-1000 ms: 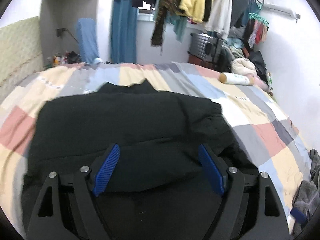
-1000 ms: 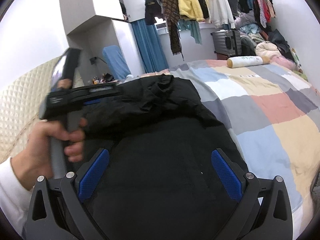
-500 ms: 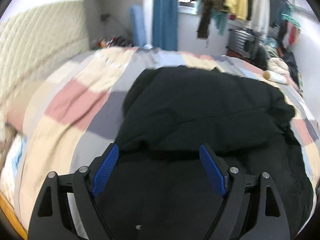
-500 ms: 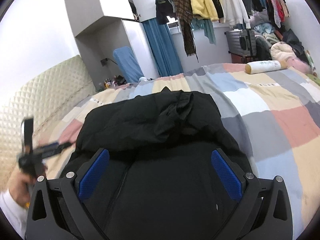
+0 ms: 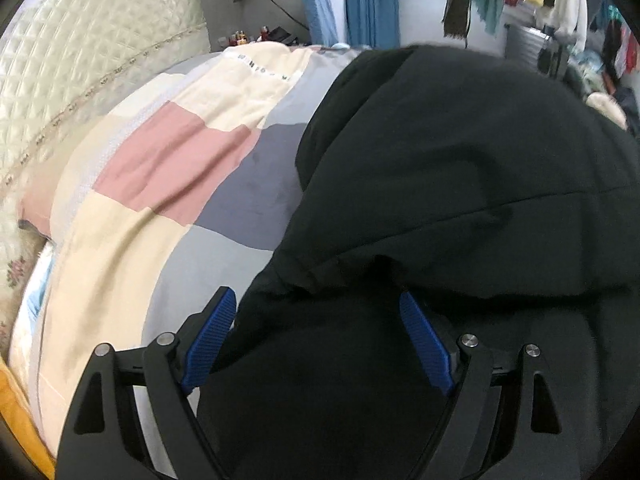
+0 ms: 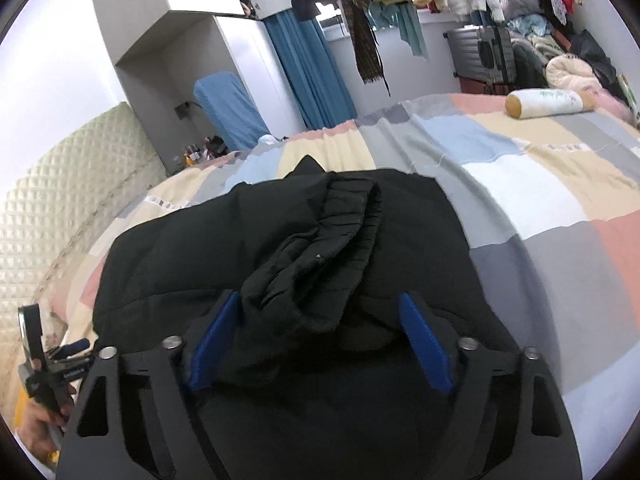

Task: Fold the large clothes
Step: 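Grasp the jacket hood with the right tool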

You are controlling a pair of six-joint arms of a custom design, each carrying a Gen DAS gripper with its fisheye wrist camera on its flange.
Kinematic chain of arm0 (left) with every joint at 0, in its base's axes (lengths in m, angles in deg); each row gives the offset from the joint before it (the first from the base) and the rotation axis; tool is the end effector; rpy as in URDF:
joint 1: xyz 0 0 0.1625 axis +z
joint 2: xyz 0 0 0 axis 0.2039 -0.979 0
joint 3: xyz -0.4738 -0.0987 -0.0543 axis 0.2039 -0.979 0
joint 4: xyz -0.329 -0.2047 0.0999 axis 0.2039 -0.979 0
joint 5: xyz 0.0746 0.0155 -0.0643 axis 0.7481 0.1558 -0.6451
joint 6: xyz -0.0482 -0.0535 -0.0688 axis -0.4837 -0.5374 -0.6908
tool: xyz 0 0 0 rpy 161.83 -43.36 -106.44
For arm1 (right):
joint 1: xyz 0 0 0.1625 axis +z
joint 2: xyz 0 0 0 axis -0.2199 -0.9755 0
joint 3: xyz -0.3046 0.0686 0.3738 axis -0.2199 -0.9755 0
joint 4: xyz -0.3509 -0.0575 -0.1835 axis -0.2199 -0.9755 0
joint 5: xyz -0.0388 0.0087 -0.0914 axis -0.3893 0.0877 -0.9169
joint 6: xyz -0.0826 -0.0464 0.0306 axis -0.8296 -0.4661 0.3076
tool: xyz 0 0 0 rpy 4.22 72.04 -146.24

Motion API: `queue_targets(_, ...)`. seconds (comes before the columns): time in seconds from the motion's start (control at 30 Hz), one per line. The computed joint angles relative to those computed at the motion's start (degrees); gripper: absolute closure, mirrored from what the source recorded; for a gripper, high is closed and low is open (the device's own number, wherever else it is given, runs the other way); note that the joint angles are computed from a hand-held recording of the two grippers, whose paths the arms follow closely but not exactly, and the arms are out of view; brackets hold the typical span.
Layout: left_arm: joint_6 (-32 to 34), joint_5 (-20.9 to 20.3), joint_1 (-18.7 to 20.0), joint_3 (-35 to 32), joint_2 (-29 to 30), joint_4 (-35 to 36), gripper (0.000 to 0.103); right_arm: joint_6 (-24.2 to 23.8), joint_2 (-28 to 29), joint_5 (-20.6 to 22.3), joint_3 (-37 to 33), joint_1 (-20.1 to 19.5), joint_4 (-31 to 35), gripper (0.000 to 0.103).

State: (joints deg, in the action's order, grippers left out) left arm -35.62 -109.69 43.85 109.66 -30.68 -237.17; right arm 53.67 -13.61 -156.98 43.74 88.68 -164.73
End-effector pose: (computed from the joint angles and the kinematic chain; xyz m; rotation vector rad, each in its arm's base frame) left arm -0.2431 -0.7162 -0.0107 0.7359 2.2666 -0.5895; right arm -0.0276 -0.5438 0.3320 -0.1118 -2.2126 1.3350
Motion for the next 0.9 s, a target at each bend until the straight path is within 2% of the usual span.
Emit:
queue_targets(0.07, 0.64, 1.83, 0.35, -1.35, 1.2, 0.11, 0.019, -0.49, 0.79, 0.82, -0.89, -0.27, 0.32, 0.037)
queue_targets(0.13, 1.46, 3.9, 0.63, -2.88, 2.57, -0.24, 0.019, -2.75, 1.86, 0.54, -1.74, 0.08, 0.04, 0.06)
queue_targets(0.23, 4.75, 6.59, 0.43, -4.16, 4.27, -4.73, 0.019, -5.25, 2.81, -0.23, -2.15, 0.96, -1.33, 0.075)
queue_targets(0.3, 6.28, 6.74, 0.61, -4.83, 4.77, -7.82, 0.019, -6.76, 3.04, -0.43, -2.28, 1.56, -2.13, 0.081)
queue_targets(0.47, 5.59, 6.29, 1.29, -5.55, 4.57, -12.0, 0.019, -8.12, 2.42, 2.1, -2.49, 3.95, -3.35, 0.086)
queue_targets(0.6, -0.01, 3.35, 2.58, -5.1, 2.52, -11.5, 0.018, -10.54, 2.58, 3.24, -2.8, 6.21, -5.36, 0.087)
queue_targets(0.73, -4.82, 0.72, 3.27, -3.84, 0.65, -11.28, 0.018, -15.05, 4.33, 0.5, -4.2, 7.12, -8.29, 0.087)
queue_targets(0.8, -6.1, -0.51, 3.16, -3.07, 0.0, -10.73, 0.018, -14.34, 4.68, -0.82, -4.98, 6.19, -7.21, 0.087)
queue_targets(0.9, -4.61, -0.27, 2.8, -3.2, 0.47, -11.52, 0.017, -13.97, 5.32, -2.24, -6.0, 4.79, -6.19, 0.087)
